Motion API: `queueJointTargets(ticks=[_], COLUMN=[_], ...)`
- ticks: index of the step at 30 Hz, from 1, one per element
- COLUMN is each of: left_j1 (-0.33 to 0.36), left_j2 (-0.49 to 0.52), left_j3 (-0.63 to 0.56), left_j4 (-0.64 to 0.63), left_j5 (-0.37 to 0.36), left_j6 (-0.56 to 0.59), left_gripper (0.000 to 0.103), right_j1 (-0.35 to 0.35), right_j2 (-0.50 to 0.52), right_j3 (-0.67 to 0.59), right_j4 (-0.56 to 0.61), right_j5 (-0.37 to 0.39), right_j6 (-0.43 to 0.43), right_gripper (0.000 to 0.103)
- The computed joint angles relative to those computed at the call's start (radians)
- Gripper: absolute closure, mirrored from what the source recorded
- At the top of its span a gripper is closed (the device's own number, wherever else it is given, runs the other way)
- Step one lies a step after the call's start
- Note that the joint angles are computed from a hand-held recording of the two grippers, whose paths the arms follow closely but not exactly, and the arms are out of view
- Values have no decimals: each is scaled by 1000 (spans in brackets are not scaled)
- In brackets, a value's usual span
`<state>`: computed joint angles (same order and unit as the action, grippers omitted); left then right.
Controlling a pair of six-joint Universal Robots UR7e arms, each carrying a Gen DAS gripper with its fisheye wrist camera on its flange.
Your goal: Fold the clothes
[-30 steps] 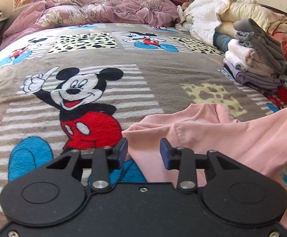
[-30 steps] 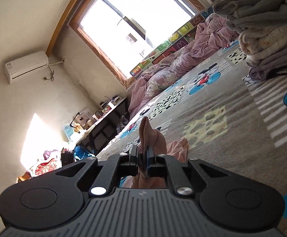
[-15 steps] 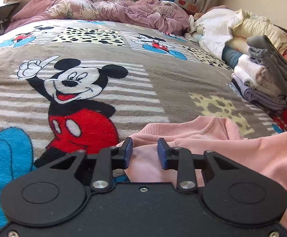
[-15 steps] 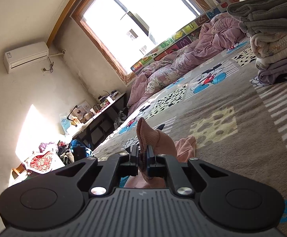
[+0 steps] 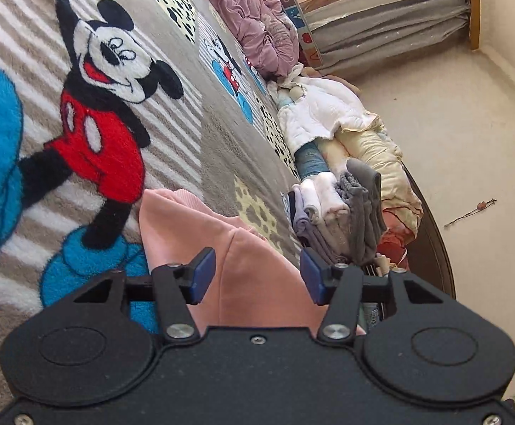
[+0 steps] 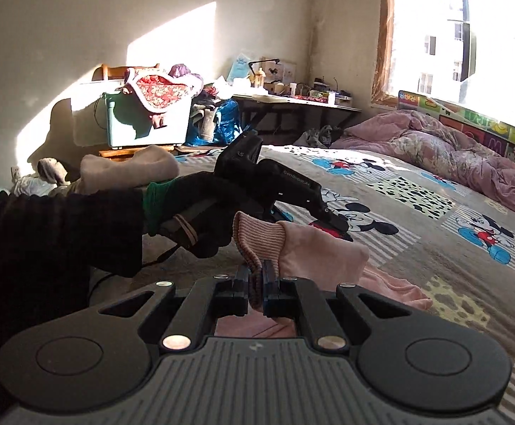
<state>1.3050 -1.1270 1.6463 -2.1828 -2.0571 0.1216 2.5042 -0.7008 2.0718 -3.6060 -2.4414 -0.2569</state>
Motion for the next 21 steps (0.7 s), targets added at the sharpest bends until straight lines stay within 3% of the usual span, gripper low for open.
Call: queueJointTargets(ticks=[4, 9, 13, 15, 17, 21], left_j1=[14, 7, -5, -11, -21, -17], left_j2=[5, 9, 11, 6, 0, 4], left_j3=[-4, 2, -4, 0, 10, -4], left_j4=[-5, -48, -40, -49, -59, -19], left_j5=[-17, 34, 58, 88, 130, 121], left_j6=[-52, -96, -59, -26, 21, 22], left_gripper=[49, 49, 49, 60, 83, 82], right_j1=[13, 23, 31, 35, 42, 33], right_j2=[11, 19, 21, 17, 18, 20], right_j3=[-32, -51, -58, -56, -57, -46], right_j4=[213, 350, 412, 427, 432, 292], right_j5=[26, 34, 19, 1, -23, -91], right_j6=[-17, 22, 46, 40, 38, 66], right_gripper=[94, 94, 94, 94, 94, 95])
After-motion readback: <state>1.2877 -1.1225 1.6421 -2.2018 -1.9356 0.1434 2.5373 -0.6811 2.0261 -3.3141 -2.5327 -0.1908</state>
